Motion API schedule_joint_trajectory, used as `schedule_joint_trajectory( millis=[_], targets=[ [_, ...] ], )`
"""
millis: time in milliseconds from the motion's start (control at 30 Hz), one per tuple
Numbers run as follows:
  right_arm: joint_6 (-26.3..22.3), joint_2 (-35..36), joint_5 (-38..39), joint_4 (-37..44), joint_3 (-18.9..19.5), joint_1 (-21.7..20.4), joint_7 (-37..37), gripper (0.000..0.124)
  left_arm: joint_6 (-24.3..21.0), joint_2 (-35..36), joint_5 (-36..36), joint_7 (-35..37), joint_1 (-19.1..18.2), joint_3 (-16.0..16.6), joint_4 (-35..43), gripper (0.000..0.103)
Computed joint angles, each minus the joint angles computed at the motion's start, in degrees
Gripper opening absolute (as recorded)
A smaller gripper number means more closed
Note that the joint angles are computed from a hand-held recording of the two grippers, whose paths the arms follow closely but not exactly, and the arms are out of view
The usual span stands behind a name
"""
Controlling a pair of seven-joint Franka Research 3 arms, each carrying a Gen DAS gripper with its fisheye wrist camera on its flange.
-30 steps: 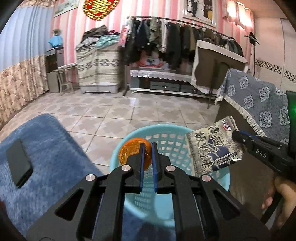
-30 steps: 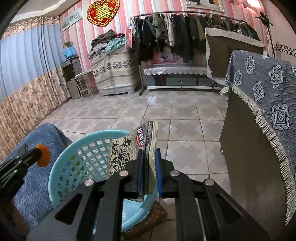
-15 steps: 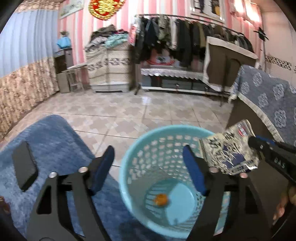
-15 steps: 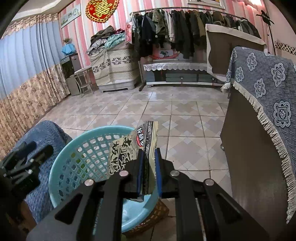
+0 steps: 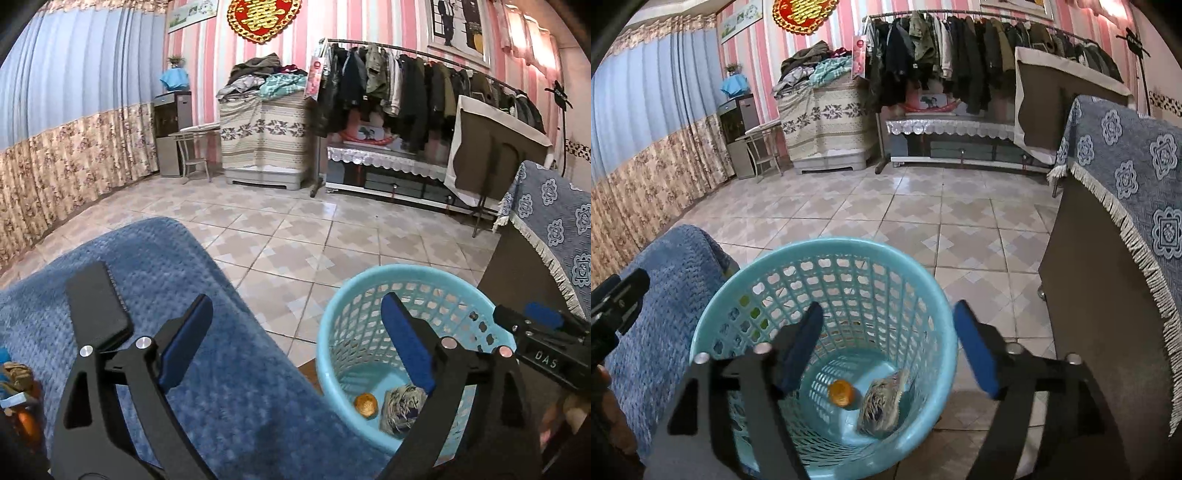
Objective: Collect trash
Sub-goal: 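Open the right gripper to drop the snack bag into the basket, then move both grippers back over the items on the rug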
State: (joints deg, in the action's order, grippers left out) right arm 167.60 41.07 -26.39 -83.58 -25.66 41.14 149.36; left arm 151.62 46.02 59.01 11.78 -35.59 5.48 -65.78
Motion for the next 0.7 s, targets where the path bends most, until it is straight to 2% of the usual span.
schedule_joint_trajectory(
  millis=[33, 133, 333, 467, 600, 700],
  targets=[
    [-0.04, -0.06, -0.66, -0.25, -1.51, 1.27, 1.3, 0.082, -0.01, -0.97, 0.61, -0.83, -0.32, 0.48, -1.37, 0.09],
    [-0.4, -0.23, -1.8, -0.3, -2.86, 2.42, 2.99, 0.09, -0.39, -3.85, 2.63, -3.27, -0.73, 1.02, -5.29, 0.091],
    [-1.85, -0.72, -5.53, 0.18, -3.14, 3.35, 5.23, 0.091, -2.35, -12.37, 10.27, -12.77, -0.84, 0.95, -16.12, 0.093],
    [0.56, -1.5, -9.33, -0.58, -4.69, 5.46, 9.26, 0.093, -5.28, -19.15, 15.98, -19.15, -0.91, 0.14, -24.44, 0.096],
    [2.31, -2.2, -10.07, -0.69, -1.9, 5.3, 7.38, 0.093, -9.55, -27.09, 20.01, -24.08, -0.3, -1.45, -34.09, 0.098],
    [4.48, -2.35, -9.8, -0.44, 0.52, 5.59, 3.39, 0.093, -12.46, -33.84, 21.33, -27.67, 0.99, -3.14, -42.51, 0.098]
  ],
)
